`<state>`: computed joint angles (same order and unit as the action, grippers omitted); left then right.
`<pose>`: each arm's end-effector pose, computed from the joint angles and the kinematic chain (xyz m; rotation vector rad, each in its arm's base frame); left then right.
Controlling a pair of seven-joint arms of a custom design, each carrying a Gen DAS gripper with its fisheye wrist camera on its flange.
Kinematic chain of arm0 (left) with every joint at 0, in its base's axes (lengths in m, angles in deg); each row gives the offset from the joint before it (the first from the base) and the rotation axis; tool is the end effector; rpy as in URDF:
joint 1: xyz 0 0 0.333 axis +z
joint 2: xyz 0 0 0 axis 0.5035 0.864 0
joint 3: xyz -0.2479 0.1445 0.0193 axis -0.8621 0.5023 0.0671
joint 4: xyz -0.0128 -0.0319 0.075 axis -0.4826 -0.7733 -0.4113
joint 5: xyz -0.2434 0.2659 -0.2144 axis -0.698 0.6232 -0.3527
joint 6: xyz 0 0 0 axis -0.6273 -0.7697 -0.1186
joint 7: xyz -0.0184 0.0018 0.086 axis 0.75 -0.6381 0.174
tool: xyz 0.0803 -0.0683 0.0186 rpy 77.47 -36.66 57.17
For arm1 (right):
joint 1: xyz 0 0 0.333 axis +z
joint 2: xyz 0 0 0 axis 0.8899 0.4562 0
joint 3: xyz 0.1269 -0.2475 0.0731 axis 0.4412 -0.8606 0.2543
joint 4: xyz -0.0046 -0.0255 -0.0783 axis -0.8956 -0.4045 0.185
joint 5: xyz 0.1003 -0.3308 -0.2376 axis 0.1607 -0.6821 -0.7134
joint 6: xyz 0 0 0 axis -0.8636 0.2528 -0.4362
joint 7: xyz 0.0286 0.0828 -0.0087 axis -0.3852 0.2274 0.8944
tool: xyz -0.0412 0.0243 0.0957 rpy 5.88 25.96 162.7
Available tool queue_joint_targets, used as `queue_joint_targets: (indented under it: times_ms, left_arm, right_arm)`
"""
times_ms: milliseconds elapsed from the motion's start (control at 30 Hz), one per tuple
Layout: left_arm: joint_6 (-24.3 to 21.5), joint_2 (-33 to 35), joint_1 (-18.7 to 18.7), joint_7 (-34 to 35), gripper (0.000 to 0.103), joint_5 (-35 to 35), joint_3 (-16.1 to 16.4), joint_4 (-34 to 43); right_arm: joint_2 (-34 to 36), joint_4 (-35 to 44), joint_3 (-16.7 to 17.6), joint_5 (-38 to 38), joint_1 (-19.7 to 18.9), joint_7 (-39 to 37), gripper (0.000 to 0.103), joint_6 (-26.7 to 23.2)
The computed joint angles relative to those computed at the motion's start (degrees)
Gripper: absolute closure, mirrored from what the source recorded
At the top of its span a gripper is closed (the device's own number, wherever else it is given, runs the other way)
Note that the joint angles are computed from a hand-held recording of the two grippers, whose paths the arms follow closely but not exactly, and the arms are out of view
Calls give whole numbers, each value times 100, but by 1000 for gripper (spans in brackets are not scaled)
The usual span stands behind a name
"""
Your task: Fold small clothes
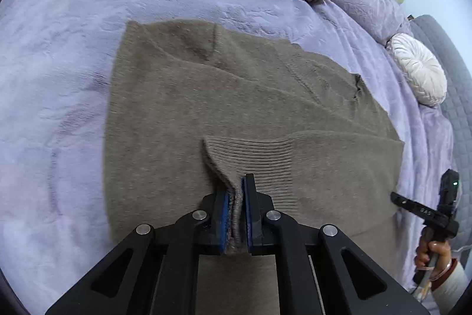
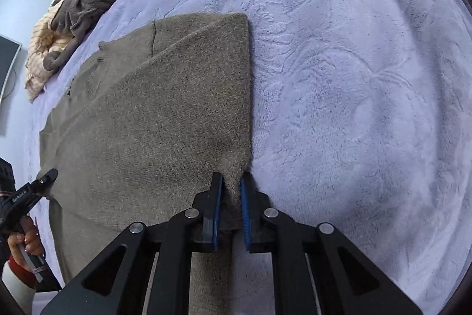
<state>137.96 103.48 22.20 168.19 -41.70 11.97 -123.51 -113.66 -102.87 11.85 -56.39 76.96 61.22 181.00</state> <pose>0.6416 -0.2393 0.4159 1.5519 -2.4920 0.6736 0.3777 0.1008 0.3720 -1.0785 2.5115 -0.1285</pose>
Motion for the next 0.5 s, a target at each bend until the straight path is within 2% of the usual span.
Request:
queue_joint_targets:
  times_ms: [100, 167, 333, 433, 500]
  left_arm:
    - [136, -142, -55, -269, 93, 491, 164, -123]
    - [127, -202, -19, -345, 93, 571, 188, -158]
    - [230, -473, 104, -94, 93, 116, 76, -374]
    - [198, -501, 64, 181, 93, -128, -13, -394]
    - [175, -445, -54, 159, 93, 22, -27, -389]
  right_arm:
    - [-190, -63, 186, -150, -72, 160, 90, -144]
    - [-296, -26, 291, -205, -119, 389, 85, -362]
    - [-609, 229, 754, -696, -209, 1114, 84, -1224]
    - [-942, 113, 781, -896, -77, 1413, 84, -974]
    - [-812, 202, 691, -952, 20, 1359, 84, -820]
